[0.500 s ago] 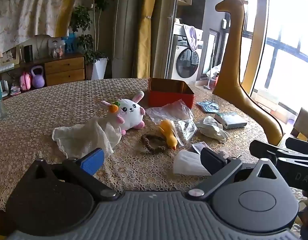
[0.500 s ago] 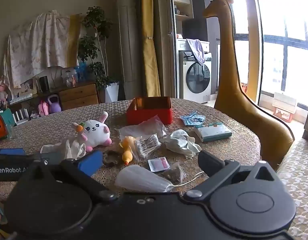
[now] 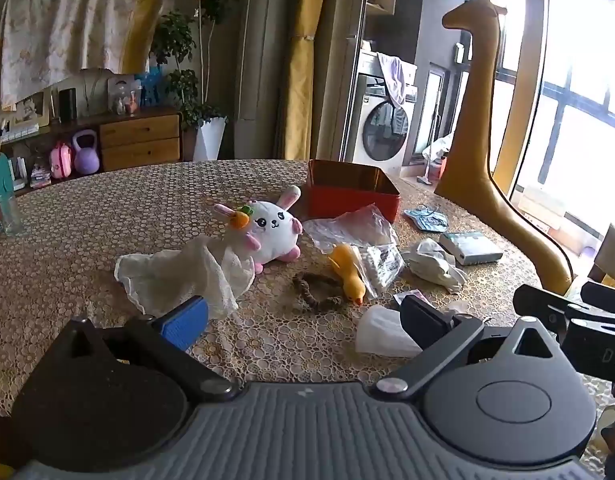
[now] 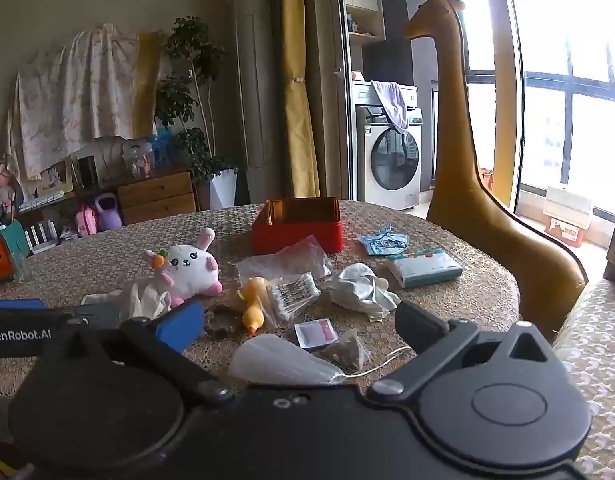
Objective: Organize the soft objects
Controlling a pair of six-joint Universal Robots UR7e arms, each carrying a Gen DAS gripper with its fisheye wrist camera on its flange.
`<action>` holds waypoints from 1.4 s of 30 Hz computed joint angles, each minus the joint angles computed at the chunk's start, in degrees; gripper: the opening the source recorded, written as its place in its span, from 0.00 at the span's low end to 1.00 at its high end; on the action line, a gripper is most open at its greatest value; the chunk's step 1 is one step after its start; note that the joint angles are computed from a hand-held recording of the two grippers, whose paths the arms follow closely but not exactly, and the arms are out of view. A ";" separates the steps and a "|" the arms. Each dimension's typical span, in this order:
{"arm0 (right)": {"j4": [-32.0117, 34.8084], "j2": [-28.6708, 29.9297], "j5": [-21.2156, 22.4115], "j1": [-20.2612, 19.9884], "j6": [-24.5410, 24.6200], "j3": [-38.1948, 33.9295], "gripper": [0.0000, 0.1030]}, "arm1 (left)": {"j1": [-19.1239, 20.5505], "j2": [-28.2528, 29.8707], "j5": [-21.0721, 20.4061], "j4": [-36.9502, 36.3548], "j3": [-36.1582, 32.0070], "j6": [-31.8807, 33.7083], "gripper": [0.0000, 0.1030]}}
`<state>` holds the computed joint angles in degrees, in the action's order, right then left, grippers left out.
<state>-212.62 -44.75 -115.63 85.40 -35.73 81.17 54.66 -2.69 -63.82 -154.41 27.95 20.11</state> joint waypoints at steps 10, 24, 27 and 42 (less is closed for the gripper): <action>-0.24 -0.26 -0.06 0.08 0.21 0.25 0.99 | 0.21 -0.29 -1.42 -0.42 0.65 0.57 1.00; -0.41 -0.84 0.40 -0.05 1.60 1.19 0.99 | 0.16 -0.78 -1.75 -1.74 1.84 1.15 1.00; 0.68 -1.50 1.54 -0.18 2.98 1.80 0.98 | 0.17 -0.94 -1.56 -2.35 2.25 0.95 1.00; 1.00 -1.37 2.95 -0.43 4.57 2.48 0.98 | 0.16 -1.22 -0.70 -3.41 2.80 0.87 1.00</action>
